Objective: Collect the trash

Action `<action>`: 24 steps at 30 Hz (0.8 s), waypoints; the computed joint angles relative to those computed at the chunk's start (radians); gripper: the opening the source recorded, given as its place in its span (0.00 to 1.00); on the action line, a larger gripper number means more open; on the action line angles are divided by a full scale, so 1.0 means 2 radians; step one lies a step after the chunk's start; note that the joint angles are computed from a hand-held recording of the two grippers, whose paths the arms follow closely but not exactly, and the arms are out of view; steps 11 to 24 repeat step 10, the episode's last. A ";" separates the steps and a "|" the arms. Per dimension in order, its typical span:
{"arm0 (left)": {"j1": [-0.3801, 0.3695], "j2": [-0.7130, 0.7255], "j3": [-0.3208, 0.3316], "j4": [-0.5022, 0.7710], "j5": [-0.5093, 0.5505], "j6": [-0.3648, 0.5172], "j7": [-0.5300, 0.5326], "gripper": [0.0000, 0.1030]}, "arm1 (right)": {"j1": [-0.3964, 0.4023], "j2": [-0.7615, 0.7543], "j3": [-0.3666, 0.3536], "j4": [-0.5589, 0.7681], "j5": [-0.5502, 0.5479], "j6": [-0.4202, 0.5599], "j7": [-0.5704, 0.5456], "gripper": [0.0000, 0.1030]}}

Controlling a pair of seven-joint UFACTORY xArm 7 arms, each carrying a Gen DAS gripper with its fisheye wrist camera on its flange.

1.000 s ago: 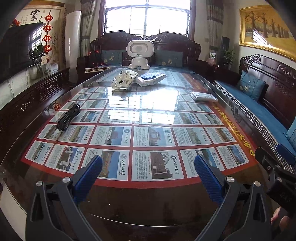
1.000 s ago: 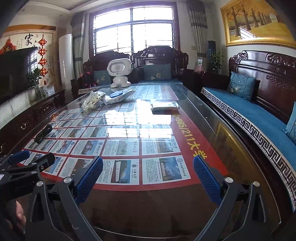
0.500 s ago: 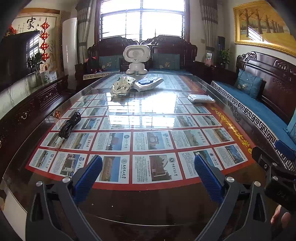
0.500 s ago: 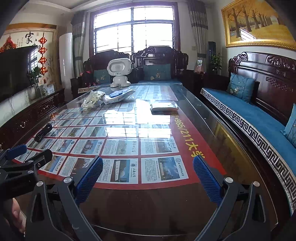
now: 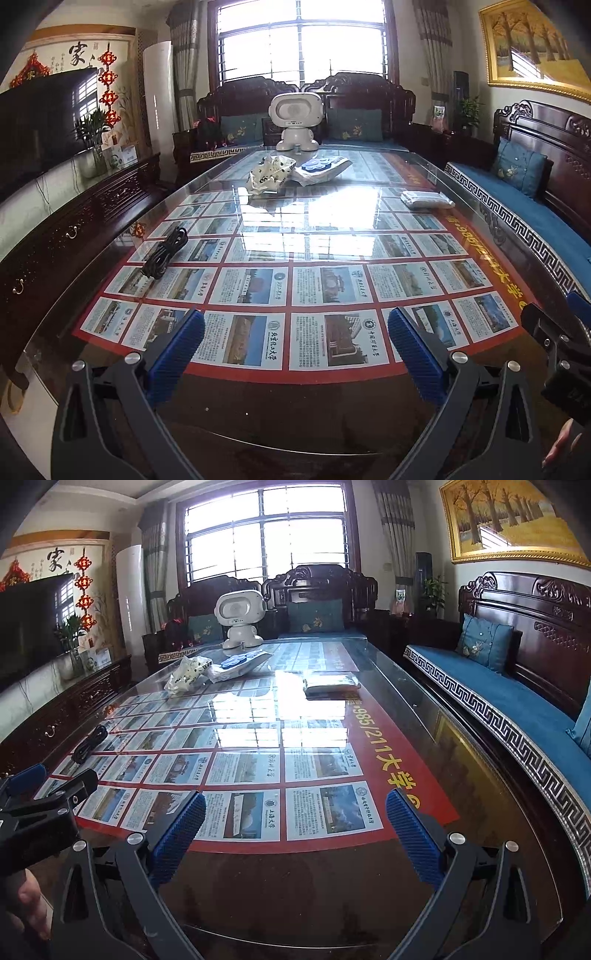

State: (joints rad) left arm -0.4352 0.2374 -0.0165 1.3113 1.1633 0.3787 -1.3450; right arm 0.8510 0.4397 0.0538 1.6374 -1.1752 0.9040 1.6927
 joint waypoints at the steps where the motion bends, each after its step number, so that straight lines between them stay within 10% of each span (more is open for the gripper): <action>1: 0.003 0.002 -0.001 0.001 -0.008 -0.003 0.007 0.96 | 0.000 0.000 0.000 -0.001 0.000 0.001 0.000 0.92; 24: 0.000 0.005 0.008 0.001 -0.035 -0.030 0.034 0.96 | -0.003 -0.003 0.001 -0.004 0.000 0.003 0.001 0.92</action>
